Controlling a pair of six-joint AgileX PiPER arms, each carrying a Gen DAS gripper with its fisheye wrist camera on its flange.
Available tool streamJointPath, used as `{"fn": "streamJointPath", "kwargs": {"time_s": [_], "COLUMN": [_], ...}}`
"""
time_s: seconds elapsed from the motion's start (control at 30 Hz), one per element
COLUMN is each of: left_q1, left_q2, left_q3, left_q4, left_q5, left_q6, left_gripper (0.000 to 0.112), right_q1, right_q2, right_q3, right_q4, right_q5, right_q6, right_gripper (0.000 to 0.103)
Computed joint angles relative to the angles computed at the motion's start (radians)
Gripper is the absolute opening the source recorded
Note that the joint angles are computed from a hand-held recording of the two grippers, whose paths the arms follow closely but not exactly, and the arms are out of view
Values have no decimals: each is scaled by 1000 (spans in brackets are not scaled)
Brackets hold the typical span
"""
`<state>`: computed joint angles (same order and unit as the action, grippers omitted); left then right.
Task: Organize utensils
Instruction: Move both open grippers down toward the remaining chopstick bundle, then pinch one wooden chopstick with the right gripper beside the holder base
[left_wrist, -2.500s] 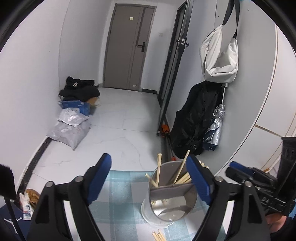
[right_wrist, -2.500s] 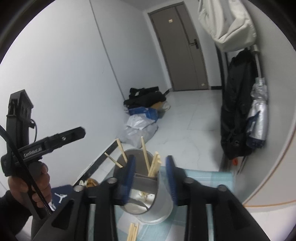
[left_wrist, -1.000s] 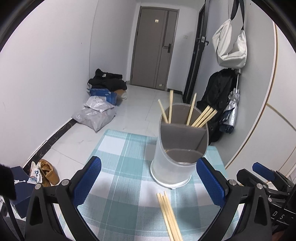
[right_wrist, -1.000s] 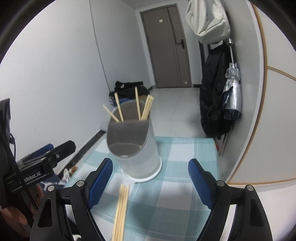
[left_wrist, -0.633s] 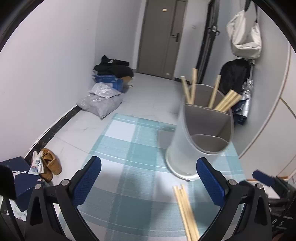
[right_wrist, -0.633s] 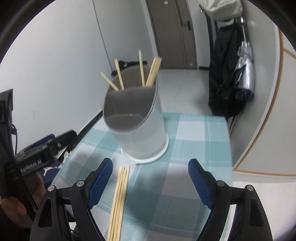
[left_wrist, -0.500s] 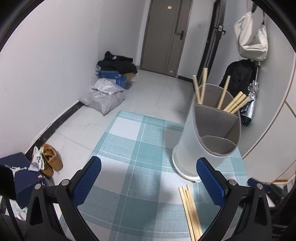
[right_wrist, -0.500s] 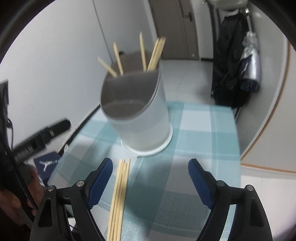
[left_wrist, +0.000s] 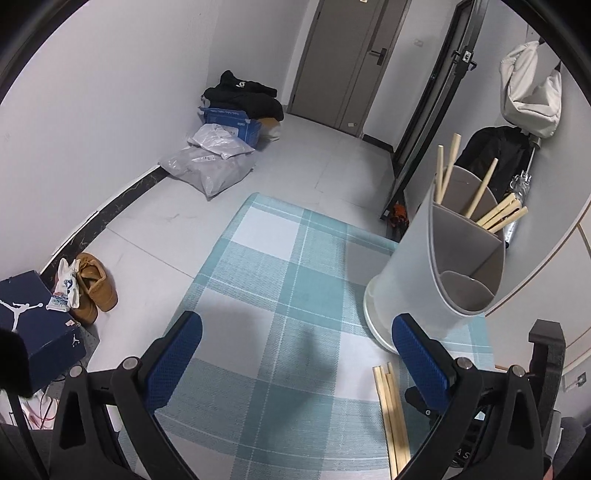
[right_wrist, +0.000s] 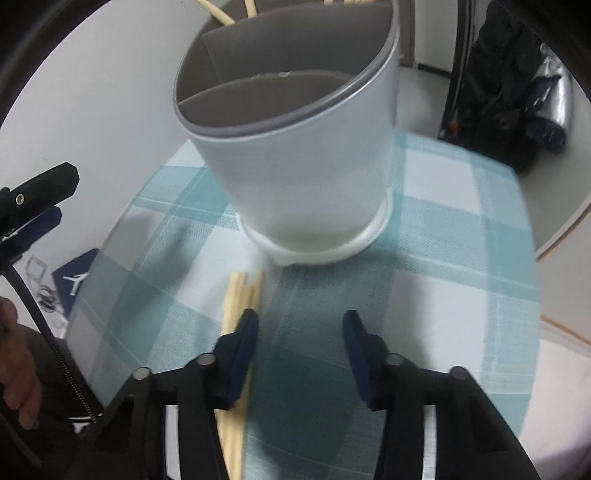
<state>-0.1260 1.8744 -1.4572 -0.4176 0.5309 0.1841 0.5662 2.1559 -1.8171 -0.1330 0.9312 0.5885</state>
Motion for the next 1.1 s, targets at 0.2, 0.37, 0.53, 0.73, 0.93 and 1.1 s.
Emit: {"fn": "streamJointPath", "kwargs": {"time_s": [0.2,0.37,0.53,0.73,0.93,1.1], "left_q1": [11,20,32,29,23,25], "left_q2": [12,18,13,13,3,-6], "left_q3": [-20,-36,-35,-31,-18,-8], "left_q4": [2,8,-8,11,56,69], "left_q5": [27,53,48,41,21,10], "left_q6": [-7,-28,-28,-38,-66,-72], "left_gripper": [101,101,101,101,101,101], "right_q1": [32,54,70,105,112,114], "right_q2": [44,74,120,138,150,145], "right_q3": [-61,-109,-192,-234,-257,-258], "right_q4": [-40,-76,-129,-152,-133,-104], "right_q5": [53,97,185,202,187,185], "right_q6": [-10,-4,24,40,11,-16], "right_gripper": [41,40,27,27,10,5]}}
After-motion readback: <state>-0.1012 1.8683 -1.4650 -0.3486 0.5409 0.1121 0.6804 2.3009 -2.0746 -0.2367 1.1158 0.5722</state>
